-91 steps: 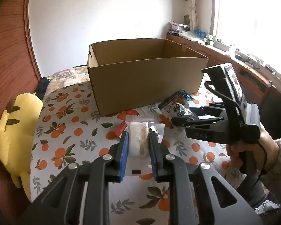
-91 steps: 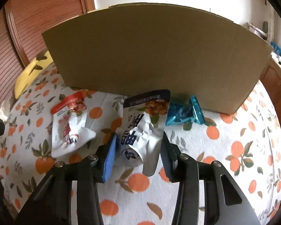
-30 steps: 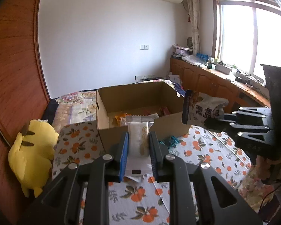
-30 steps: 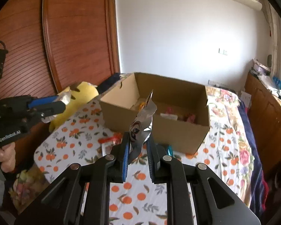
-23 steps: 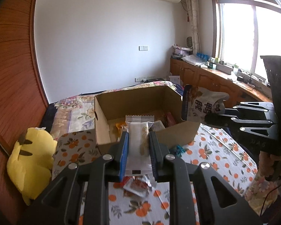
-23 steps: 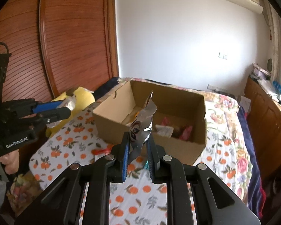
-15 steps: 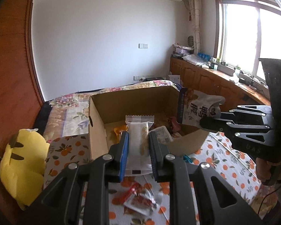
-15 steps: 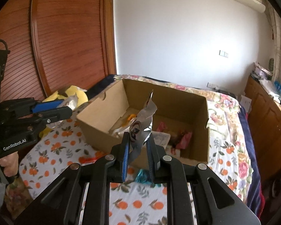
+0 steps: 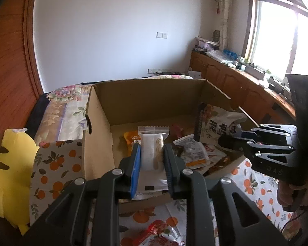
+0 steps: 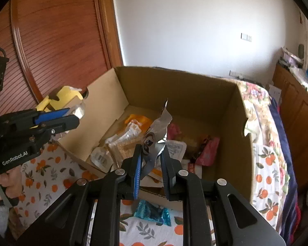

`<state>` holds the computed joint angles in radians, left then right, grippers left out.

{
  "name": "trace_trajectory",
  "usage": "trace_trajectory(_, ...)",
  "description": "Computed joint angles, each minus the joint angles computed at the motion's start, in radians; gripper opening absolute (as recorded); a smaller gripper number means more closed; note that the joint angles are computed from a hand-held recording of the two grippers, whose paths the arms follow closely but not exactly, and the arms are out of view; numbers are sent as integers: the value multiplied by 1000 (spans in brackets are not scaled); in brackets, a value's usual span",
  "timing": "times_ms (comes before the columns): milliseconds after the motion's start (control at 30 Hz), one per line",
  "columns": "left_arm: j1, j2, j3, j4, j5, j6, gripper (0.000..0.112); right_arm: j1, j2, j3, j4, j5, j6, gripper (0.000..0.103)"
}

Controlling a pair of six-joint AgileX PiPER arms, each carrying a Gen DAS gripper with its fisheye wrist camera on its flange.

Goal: Organize snacks
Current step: 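Lift the white packet and wrapped bar over the box with both grippers, then open both grippers over the box to drop the packet and bar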

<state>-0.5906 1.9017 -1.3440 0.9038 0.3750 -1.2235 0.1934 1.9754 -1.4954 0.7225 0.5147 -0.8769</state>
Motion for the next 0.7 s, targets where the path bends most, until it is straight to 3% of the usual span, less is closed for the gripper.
trace_trajectory(133, -4, 12, -9, 21, 27, -27, 36, 1, 15, -14, -13, 0, 15, 22)
trace_trajectory(233, 1, 7, 4, 13, 18, -36, 37, 2, 10, -7, -3, -13, 6, 33)
trace_trajectory(533, -19, -47, 76, 129, 13, -165, 43, -18, -73, 103, 125, -44, -117, 33)
trace_trajectory(700, -59, -89, 150, 304, 40, -336, 48, -50, -162, 243, 307, -67, -282, 37)
